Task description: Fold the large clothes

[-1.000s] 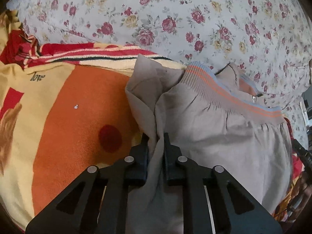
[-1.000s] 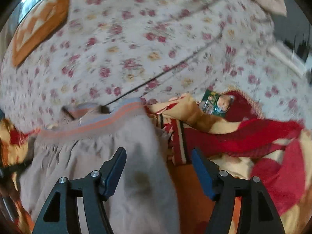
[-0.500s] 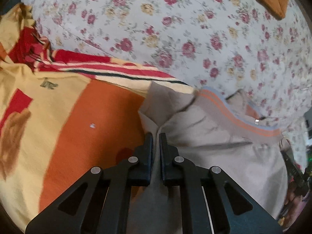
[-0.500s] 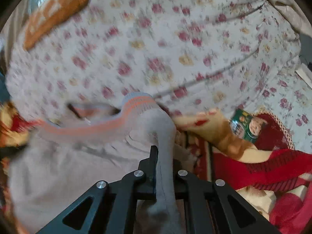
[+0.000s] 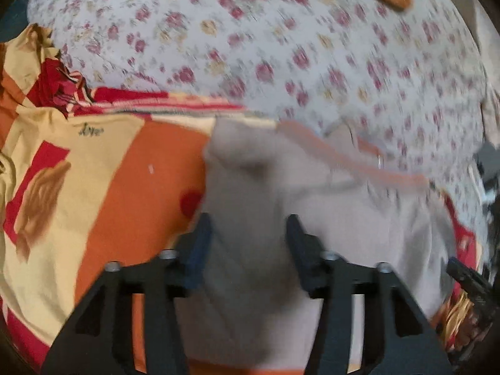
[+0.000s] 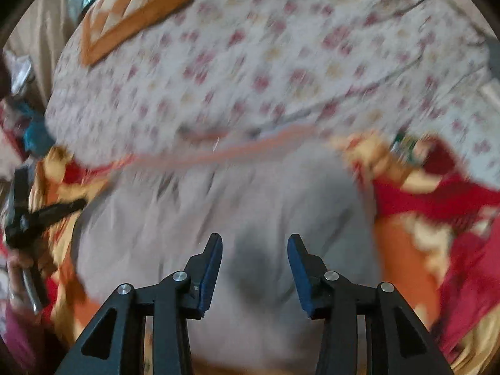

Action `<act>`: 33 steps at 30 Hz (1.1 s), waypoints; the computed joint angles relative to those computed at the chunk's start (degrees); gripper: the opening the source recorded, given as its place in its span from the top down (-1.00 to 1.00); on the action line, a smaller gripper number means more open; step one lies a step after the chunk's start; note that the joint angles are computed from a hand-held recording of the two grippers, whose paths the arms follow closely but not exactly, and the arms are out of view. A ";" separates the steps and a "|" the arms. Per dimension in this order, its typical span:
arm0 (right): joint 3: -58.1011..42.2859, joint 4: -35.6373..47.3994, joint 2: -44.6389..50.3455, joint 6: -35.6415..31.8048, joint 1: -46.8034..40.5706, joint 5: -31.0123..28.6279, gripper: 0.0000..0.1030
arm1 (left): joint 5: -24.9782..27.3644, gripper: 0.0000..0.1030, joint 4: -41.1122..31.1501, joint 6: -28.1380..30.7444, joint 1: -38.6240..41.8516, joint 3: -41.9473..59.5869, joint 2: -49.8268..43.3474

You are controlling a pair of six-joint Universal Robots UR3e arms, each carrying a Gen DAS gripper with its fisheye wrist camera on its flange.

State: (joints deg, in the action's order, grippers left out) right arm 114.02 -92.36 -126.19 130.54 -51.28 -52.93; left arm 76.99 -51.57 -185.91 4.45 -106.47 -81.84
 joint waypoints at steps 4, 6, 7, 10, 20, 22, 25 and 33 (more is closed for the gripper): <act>11.77 -19.28 -0.53 2.70 6.94 -12.94 0.16 | 7.60 -0.11 5.56 -0.38 -6.34 -4.13 -1.37; 9.84 -14.38 -3.71 1.91 5.68 -14.04 0.16 | 10.05 -0.22 8.38 -1.12 -7.53 -6.25 -0.88; 8.47 -9.86 -5.89 0.68 3.57 -13.28 0.16 | 10.39 -0.22 7.73 -1.66 -7.41 -6.43 -0.12; 3.66 9.41 -13.89 -11.44 -9.43 -4.66 0.14 | 10.93 -0.22 4.86 -3.61 -7.05 -5.58 1.89; 6.95 -8.58 -2.90 4.07 0.81 -5.63 -0.04 | 17.16 -0.22 7.35 -4.84 -10.67 -6.43 2.45; 9.48 -14.16 0.74 6.03 4.33 -8.84 -0.14 | 17.40 -0.22 7.65 -4.56 -10.71 -6.35 1.94; 8.96 -9.25 0.40 1.86 3.76 -6.08 -0.84 | 18.12 -0.22 7.95 -4.21 -11.05 -5.64 0.78; 13.39 -15.81 -0.74 2.96 8.15 -9.12 -0.97 | 18.28 -0.22 8.30 -2.92 -11.02 -5.32 0.11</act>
State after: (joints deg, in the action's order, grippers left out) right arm 127.41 -108.18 -126.93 133.50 -43.13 -62.05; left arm 95.27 -43.27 -188.82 -6.57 -111.79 -81.72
